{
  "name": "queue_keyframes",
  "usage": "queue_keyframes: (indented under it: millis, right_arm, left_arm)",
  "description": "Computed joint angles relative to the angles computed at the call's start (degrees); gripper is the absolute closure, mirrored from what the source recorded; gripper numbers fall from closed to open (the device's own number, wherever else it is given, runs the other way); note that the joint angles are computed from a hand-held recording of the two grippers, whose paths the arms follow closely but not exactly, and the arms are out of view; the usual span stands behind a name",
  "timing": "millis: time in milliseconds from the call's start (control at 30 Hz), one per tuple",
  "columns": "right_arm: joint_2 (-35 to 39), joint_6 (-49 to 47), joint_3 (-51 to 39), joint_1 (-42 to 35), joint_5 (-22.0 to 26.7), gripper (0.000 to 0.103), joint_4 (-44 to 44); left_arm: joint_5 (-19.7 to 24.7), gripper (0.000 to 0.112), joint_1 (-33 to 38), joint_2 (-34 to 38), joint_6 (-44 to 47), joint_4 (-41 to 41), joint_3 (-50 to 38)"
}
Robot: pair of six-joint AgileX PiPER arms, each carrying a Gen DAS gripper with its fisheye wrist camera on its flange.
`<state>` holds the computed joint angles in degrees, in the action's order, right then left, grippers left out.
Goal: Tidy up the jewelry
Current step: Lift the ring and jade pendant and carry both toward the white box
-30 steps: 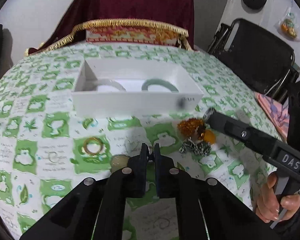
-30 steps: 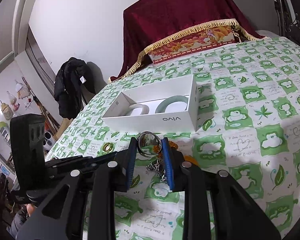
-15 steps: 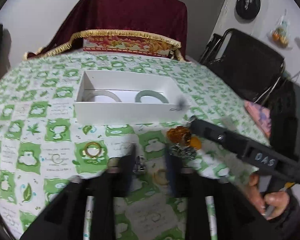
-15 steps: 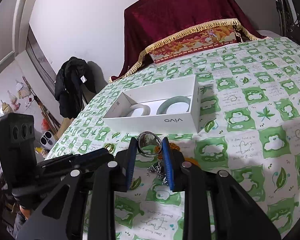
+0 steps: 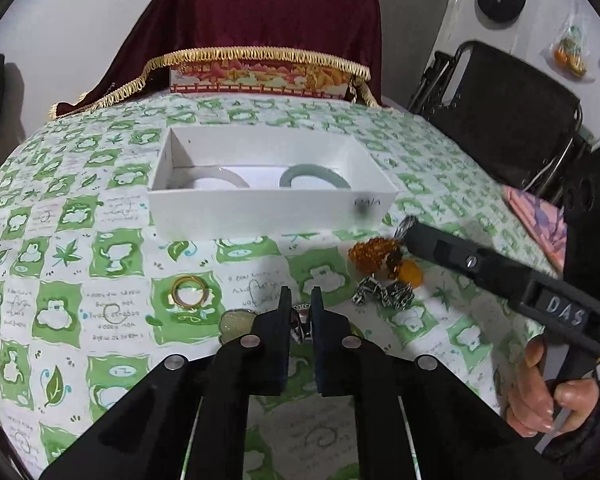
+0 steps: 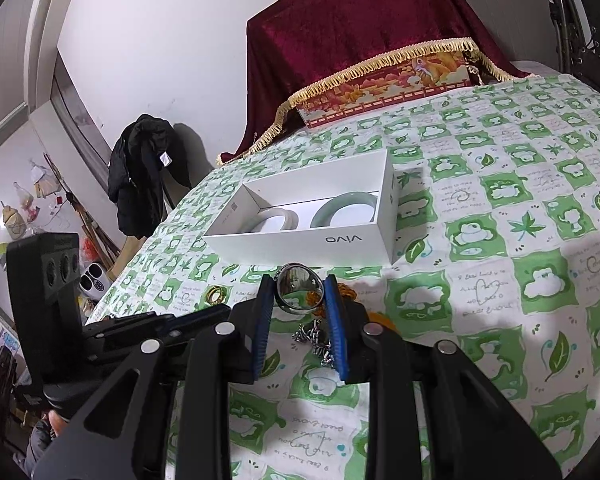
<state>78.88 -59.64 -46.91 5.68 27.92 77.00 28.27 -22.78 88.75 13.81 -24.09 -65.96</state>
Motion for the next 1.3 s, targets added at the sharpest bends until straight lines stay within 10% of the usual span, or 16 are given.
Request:
queue_keyframes:
  millis: [300, 467, 800, 967, 1300]
  right_arm:
    - [-0.16, -0.25, 0.11, -0.07, 0.03, 0.078, -0.03]
    - [-0.35, 0.00, 0.14, -0.35, 0.37, 0.078, 0.01]
    - [-0.42, 1.14, -0.05, -0.64, 0.59, 0.080, -1.01]
    - [0.21, 3.22, -0.62, -0.98, 3.17, 0.079, -3.77]
    - [2.74, 22.32, -4.08, 5.93, 5.42, 0.085, -27.10]
  left_arm:
    - [3.70, 0.110, 4.58, -1.56, 14.78, -17.50, 0.93]
    - [1.06, 0.085, -0.53, -1.34, 3.58, -3.63, 0.39]
    - [3.37, 0.085, 3.28, -2.78, 0.75, 1.03, 3.45]
    - [4.41, 0.059, -1.20, -1.54, -6.25, 11.10, 1.53]
    - [4.30, 0.065, -1.26, 0.02, -13.55, 17.89, -0.02]
